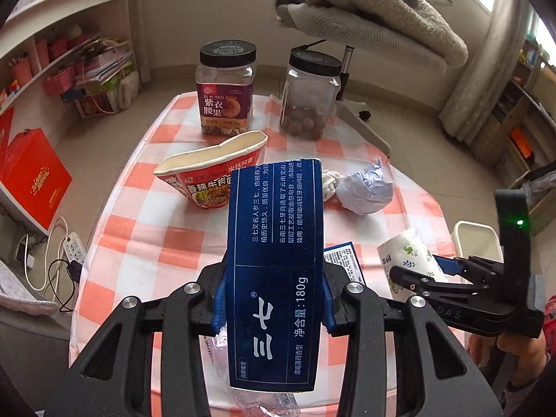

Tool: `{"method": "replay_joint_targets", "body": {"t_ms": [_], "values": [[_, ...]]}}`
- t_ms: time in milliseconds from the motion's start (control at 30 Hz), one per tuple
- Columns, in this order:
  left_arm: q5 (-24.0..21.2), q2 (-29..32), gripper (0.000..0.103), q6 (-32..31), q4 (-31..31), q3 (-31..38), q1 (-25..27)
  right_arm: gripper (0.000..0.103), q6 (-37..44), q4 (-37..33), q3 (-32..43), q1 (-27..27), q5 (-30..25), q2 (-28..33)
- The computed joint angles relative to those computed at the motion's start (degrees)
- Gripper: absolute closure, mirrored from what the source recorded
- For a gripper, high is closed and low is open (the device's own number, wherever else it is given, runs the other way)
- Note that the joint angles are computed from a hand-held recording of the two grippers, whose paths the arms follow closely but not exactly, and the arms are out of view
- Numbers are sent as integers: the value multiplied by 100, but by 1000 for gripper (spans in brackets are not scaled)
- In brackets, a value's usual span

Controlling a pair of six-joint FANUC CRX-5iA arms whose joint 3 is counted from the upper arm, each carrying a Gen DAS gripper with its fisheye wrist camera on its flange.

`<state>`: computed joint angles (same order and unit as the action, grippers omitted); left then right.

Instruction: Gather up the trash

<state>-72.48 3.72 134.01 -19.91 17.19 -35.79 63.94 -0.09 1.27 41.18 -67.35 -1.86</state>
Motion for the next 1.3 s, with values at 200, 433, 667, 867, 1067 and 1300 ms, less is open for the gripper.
{"method": "replay_joint_targets", "body": {"t_ms": [200,433,667,867,1067,1300], "values": [[-138,51,63,581,-683,256,-451,42,-671,879,-480,366,1013,-516],[-443,321,63,1160,-1824,650,-1021,42,-1888,2502,-1371,665,1959,-1011],[-596,450,63,1585,-2635,882,-1418,41,-3240,4175,-2148,759,2467,-1300],[-742,587,62,1756,-3112,1068,-1679,41,-4049,5187,-2538,727,2584,-1455],[-764,670,62,1823,-3273,1188,-1791,41,-4252,5319,-2606,633,2562,-1540],[-691,763,62,1757,-3222,1299,-1818,40,-4362,5479,-2706,614,2521,-1636]]}}
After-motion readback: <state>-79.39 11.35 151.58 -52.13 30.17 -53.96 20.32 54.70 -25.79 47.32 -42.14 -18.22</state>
